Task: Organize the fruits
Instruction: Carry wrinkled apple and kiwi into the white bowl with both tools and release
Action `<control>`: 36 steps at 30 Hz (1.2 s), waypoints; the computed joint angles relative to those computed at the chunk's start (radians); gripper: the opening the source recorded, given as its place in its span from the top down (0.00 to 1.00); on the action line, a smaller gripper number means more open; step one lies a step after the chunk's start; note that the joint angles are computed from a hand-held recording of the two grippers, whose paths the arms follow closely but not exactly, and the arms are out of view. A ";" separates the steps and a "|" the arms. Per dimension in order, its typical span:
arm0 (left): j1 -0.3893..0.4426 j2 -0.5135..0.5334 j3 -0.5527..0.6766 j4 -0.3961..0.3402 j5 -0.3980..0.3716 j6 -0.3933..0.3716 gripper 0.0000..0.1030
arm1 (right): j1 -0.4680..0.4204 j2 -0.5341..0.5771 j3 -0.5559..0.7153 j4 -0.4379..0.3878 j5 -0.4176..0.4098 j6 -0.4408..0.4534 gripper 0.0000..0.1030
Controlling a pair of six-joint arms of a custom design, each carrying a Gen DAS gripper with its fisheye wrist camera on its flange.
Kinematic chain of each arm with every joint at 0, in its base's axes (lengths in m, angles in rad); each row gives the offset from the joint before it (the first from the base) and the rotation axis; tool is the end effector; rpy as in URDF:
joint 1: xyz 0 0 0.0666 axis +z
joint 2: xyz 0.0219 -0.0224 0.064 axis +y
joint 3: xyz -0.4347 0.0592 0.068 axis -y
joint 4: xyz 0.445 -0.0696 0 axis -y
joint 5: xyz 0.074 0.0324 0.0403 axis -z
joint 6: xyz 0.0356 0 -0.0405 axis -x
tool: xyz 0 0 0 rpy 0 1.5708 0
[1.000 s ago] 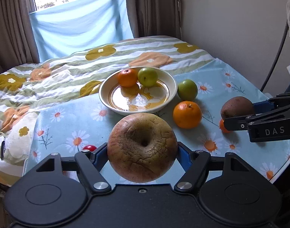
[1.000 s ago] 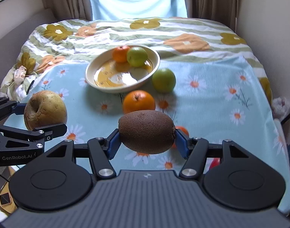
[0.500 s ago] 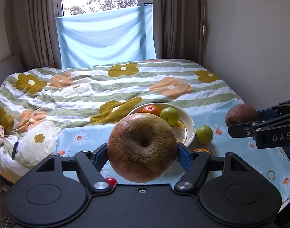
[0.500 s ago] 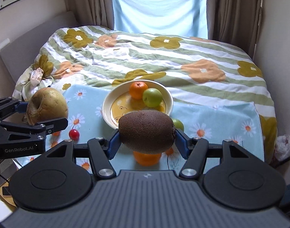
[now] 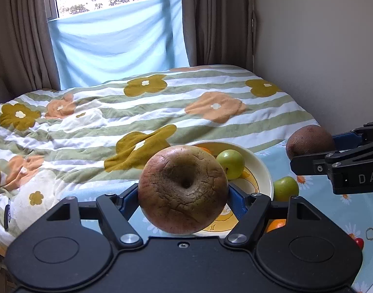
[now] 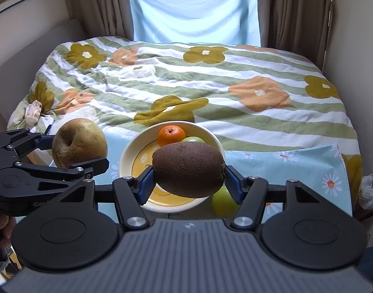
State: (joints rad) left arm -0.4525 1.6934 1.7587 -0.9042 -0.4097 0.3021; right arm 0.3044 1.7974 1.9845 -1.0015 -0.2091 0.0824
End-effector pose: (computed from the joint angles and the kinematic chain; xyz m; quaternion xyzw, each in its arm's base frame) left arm 0.5976 -0.2752 0.5033 -0.0039 0.9171 0.0475 0.3957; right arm 0.6634 0.2158 0.5424 -0.2155 0.8996 0.1371 0.3542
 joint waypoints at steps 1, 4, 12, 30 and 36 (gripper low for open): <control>0.008 0.009 0.006 0.000 0.012 -0.011 0.25 | 0.002 0.013 0.014 -0.004 0.007 -0.010 0.26; 0.033 0.047 0.036 -0.009 0.050 -0.048 0.25 | 0.011 0.052 0.055 -0.018 0.033 -0.042 0.26; 0.080 0.129 0.089 -0.014 0.119 -0.160 0.25 | 0.027 0.127 0.135 -0.057 0.091 -0.103 0.26; 0.089 0.207 0.120 -0.010 0.142 -0.251 0.25 | 0.033 0.193 0.206 -0.100 0.157 -0.158 0.26; 0.089 0.193 0.105 0.011 0.140 -0.259 0.02 | 0.035 0.203 0.226 -0.119 0.162 -0.161 0.26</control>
State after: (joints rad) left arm -0.3631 1.8861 1.8635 -0.8933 -0.2696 0.0432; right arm 0.3398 2.0006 2.2104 -1.1200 -0.0468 -0.0790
